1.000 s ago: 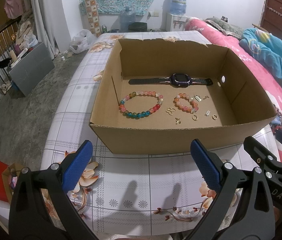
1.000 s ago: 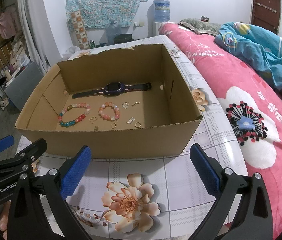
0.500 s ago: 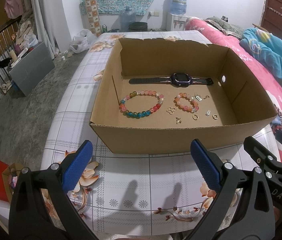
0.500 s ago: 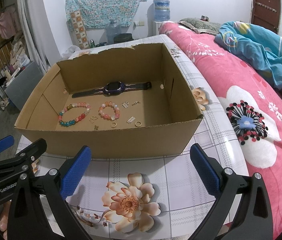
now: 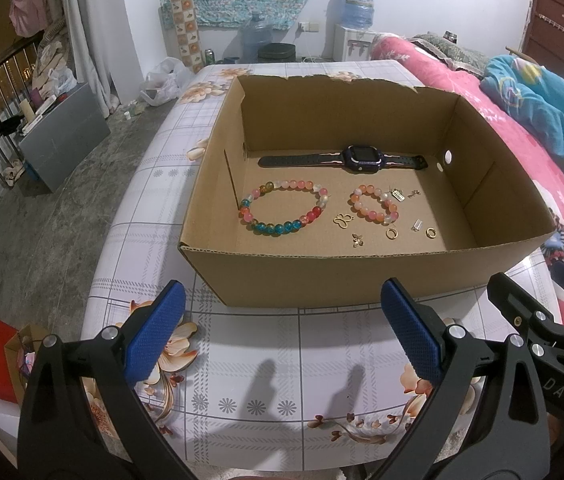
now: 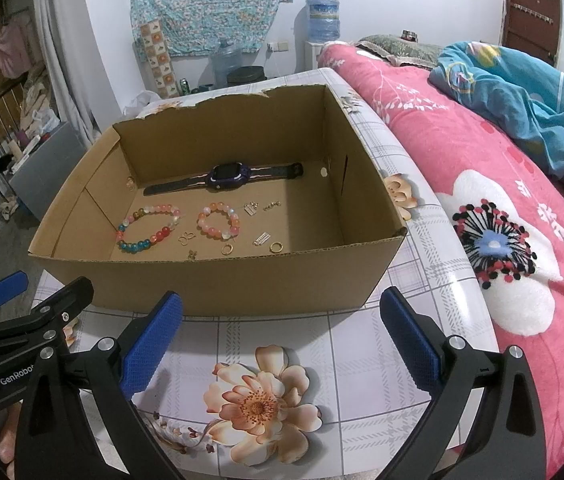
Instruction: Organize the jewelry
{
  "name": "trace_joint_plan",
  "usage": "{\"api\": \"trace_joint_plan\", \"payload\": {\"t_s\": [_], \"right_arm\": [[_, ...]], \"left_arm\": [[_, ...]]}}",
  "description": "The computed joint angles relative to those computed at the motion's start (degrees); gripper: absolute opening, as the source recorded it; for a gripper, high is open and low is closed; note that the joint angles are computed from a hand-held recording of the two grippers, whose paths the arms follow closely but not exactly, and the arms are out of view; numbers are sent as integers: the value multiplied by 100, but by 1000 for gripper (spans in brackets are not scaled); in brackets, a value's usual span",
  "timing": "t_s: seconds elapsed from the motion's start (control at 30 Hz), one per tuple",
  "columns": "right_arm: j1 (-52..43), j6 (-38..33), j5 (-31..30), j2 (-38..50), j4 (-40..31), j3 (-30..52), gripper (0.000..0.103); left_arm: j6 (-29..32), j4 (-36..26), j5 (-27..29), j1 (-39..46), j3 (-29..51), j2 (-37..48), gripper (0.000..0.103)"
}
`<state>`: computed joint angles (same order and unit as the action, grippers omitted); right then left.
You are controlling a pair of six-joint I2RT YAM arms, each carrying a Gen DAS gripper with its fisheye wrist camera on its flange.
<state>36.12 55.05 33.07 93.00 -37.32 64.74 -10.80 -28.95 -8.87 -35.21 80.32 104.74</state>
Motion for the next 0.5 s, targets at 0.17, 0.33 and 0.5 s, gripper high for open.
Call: {"api": "trace_joint_plan", "payload": {"t_s": [0.17,0.33,0.5], "right_arm": [[3,4,6,0,3,-1,96],[7,13,-6,11,-4,12,96],[-16,-15,-10,-19,15,-20,96]], "left_arm": [[2,-1,4,1,7,1,95],[1,-18,3,2,23,7,95],[8,-26,1,3,35,9,95]]}}
